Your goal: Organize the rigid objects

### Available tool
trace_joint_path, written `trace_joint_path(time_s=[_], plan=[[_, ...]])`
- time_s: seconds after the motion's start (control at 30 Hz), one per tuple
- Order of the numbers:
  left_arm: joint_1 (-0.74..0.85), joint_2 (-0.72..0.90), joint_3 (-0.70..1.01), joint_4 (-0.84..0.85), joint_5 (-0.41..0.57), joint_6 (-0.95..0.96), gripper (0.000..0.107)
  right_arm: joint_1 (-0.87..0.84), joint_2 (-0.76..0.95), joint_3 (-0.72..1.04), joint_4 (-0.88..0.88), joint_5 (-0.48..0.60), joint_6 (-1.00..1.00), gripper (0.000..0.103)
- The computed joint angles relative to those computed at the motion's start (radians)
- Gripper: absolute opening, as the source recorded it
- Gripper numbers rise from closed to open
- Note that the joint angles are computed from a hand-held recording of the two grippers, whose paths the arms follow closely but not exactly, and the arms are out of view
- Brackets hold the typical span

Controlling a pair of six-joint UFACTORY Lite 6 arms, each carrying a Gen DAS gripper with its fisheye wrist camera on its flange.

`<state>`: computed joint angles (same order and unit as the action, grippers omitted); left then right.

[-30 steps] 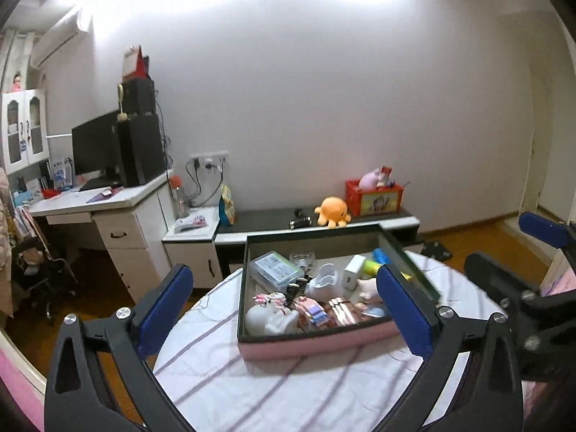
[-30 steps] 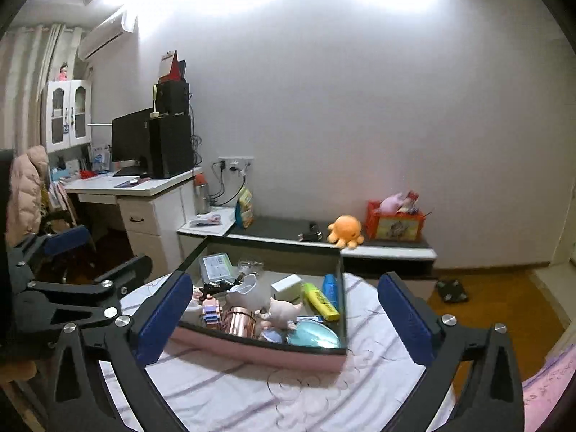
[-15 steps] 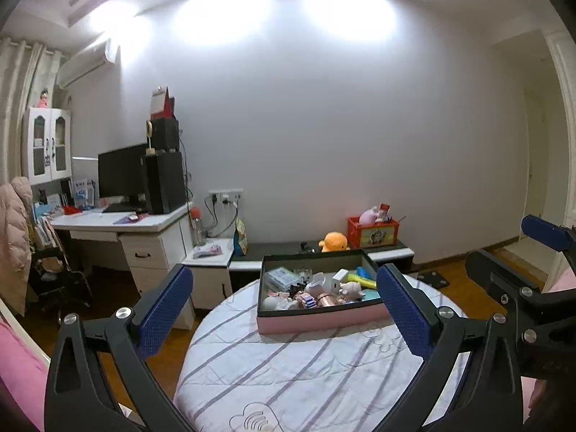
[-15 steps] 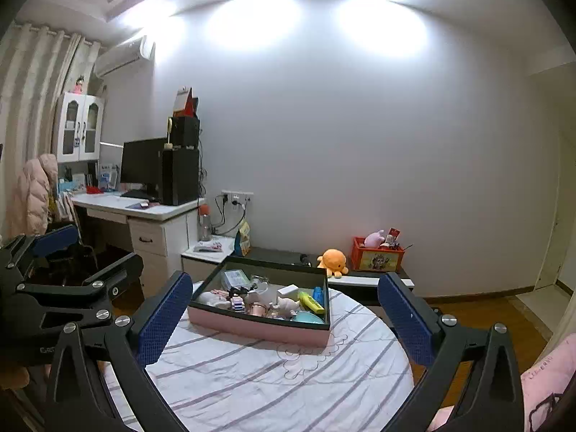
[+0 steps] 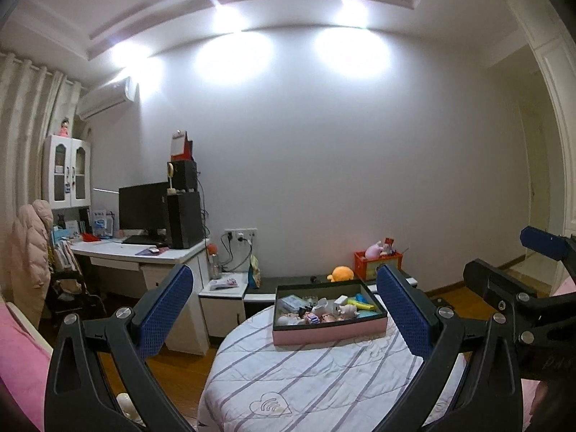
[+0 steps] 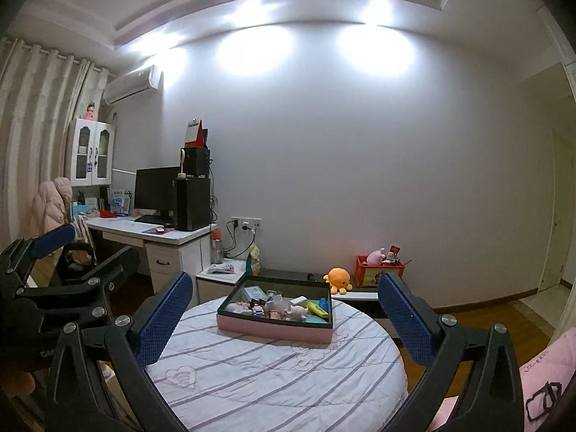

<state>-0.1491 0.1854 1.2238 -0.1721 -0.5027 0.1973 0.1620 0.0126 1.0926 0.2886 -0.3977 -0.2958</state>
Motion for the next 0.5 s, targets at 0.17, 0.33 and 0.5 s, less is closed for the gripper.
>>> trace_joint_path(time_s=[0.17,0.33,0.5], plan=[[0.002,-0.142,-0.129,0.010,-0.013,-0.032,0.103,0.028,-0.152,-0.118,0.038,-0.012,-0.050,0.103],[-0.021,-0.255,-0.219,-0.091,-0.054,0.094,0.103,0.066,-0.276,-0.193,0.147,-0.015,-0.159,0.103],[-0.023,-0.321,-0.265,-0.094,-0.062,0.111,0.103,0.092,-0.336,-0.223,0.209,-0.021,-0.208,0.103]])
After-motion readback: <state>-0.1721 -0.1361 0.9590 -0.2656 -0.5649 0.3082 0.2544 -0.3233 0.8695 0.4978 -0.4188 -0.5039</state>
